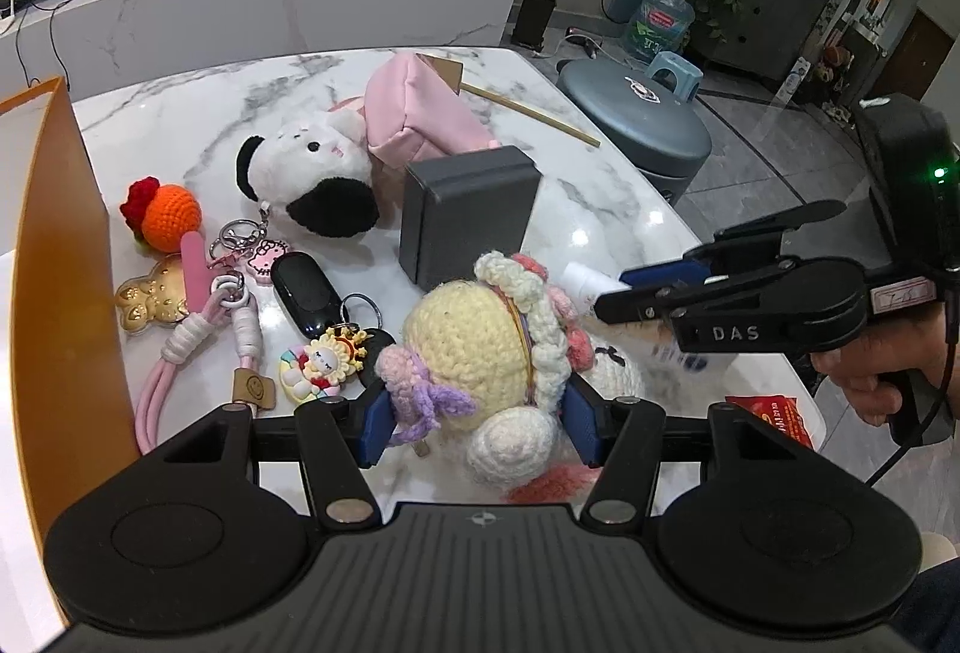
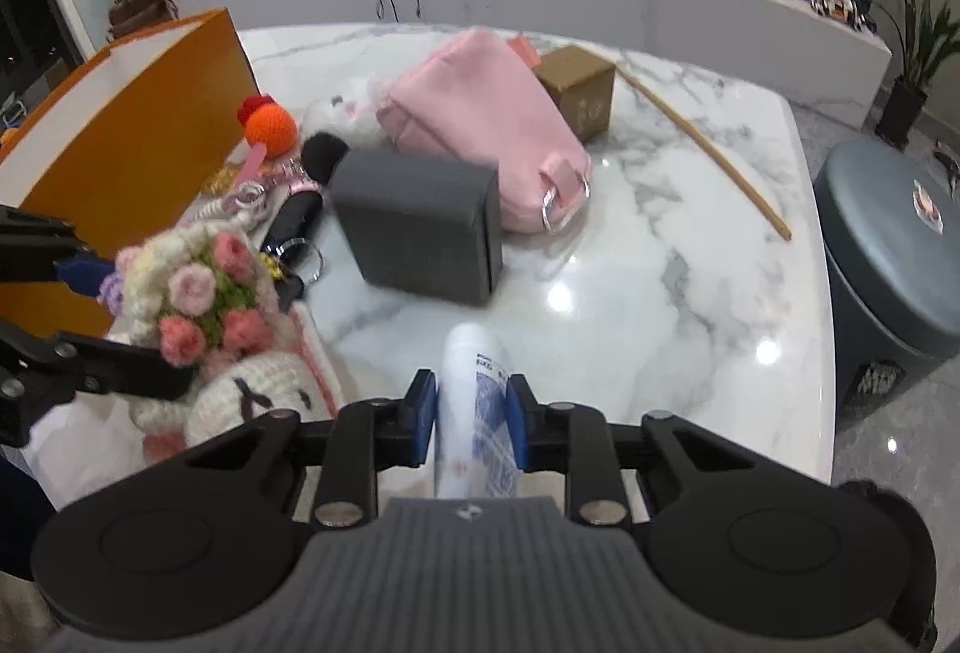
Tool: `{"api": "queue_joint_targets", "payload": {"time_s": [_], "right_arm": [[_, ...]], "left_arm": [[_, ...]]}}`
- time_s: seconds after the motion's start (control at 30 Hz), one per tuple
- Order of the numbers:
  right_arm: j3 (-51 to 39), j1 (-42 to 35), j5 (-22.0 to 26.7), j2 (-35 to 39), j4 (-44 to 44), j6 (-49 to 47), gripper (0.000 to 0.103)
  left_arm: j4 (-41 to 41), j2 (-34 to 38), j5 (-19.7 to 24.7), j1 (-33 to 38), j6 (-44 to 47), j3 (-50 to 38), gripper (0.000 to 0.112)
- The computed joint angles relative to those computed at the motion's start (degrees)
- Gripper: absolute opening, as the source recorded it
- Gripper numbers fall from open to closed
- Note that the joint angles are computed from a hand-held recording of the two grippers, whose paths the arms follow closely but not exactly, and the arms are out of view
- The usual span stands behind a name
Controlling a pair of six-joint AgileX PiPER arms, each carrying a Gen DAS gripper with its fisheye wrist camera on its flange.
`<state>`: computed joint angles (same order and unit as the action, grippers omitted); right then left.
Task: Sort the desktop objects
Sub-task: 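Grasp the white lotion tube with the right gripper and lift it, then carry the doll with the left gripper while the right gripper carries the tube into the box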
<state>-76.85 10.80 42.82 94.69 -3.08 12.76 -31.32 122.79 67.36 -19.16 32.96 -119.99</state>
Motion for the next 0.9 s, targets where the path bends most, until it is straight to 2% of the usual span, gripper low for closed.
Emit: {"api": "queue_joint_targets", "payload": {"time_s": [0.1,0.37,0.6,0.7,0.9], "right_arm": [[-1.14,0.76,2.77,0.6,-1.08,0.62,0.026],[-2.71,3.96,3.63,2.53,-9.26,8.47,0.026],[-7.22,6.79,9.96,6.82,-16.02,13.86,0.029],[-7.6,6.27,10.55,7.33,-15.41,14.25,0.025],[-8.32,6.46,10.32,4.83,-14.33,14.92,0.025]], "left_arm": [[-0.29,-0.55,0.0,0.36,0.37,0.44,0.066],[-0.47,-1.51,-0.29,0.63,1.16,1.97,0.066],[-0.92,-2.25,-0.46,0.91,1.94,2.93,0.066],[-1.33,-2.28,-0.3,1.18,1.77,2.41,0.066],[-4.07,-3.64,0.26,2.97,2.33,1.87,0.066]]}}
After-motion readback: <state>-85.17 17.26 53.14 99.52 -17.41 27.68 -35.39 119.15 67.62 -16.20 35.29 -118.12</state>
